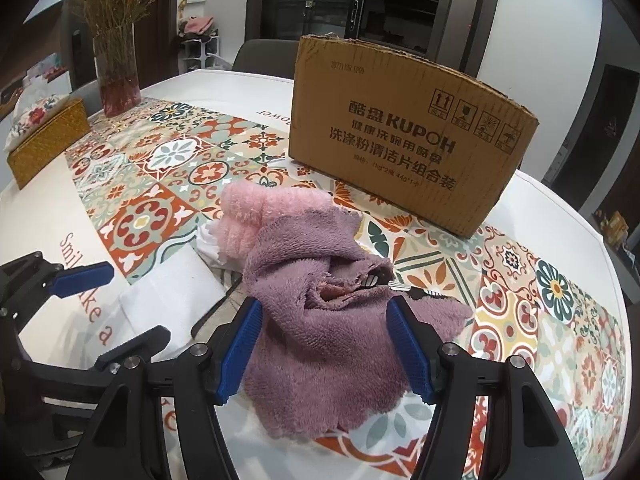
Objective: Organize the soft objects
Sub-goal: 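Grasp the mauve towel with the right gripper and lift it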
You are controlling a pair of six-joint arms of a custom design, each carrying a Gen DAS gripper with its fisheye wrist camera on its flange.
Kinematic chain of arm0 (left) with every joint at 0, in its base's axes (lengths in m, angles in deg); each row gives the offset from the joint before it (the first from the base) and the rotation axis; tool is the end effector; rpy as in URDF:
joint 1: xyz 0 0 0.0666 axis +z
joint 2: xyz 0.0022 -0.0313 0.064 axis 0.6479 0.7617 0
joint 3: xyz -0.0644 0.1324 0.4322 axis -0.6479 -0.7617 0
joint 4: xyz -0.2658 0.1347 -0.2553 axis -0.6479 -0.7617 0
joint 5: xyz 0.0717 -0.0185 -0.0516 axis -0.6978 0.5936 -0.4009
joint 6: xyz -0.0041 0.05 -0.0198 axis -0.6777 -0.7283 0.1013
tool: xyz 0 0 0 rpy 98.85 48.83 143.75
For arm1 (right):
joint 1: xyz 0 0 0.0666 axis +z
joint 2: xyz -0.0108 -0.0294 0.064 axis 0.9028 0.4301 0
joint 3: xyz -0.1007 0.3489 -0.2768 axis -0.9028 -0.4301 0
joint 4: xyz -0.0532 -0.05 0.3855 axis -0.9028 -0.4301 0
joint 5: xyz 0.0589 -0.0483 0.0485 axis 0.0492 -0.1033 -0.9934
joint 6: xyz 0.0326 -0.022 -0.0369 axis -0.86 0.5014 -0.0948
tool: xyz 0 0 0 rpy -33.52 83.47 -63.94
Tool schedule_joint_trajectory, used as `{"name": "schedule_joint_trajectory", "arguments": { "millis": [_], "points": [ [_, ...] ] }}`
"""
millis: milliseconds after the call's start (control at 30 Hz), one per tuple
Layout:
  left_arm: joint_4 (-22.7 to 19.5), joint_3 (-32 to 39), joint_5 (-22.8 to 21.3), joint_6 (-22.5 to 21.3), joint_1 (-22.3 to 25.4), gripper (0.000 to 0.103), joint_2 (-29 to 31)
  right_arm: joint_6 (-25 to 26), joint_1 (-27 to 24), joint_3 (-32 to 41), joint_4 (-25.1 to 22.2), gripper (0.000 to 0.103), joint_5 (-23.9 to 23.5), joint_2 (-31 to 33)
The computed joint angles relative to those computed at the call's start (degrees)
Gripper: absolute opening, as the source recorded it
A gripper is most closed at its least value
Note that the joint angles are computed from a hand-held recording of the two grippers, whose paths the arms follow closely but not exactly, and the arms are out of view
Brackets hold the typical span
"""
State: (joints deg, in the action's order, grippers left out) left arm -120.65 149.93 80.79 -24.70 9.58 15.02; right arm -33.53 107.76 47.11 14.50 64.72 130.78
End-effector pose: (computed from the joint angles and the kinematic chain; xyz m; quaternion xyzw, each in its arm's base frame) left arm 0.3926 -0.2326 0.4715 0.2377 0.9152 -0.0654 0.3188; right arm 0.3623 0.3152 0.5101 -0.0163 0.9390 -0.0590 0.3384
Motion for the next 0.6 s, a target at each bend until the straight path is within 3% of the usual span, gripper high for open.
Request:
{"name": "schedule_joint_trajectory", "arguments": {
  "millis": [333, 600],
  "points": [
    [-0.7, 0.0, 1.2, 1.3, 0.3, 0.063, 1.7, 1.7, -1.2, -1.0, 1.9, 0.065, -1.5, 0.7],
    [1.8, -1.4, 1.4, 1.3, 0.3, 0.062, 1.2, 1.1, -1.2, -1.1, 2.3, 0.064, -1.6, 0.7]
  ]
}}
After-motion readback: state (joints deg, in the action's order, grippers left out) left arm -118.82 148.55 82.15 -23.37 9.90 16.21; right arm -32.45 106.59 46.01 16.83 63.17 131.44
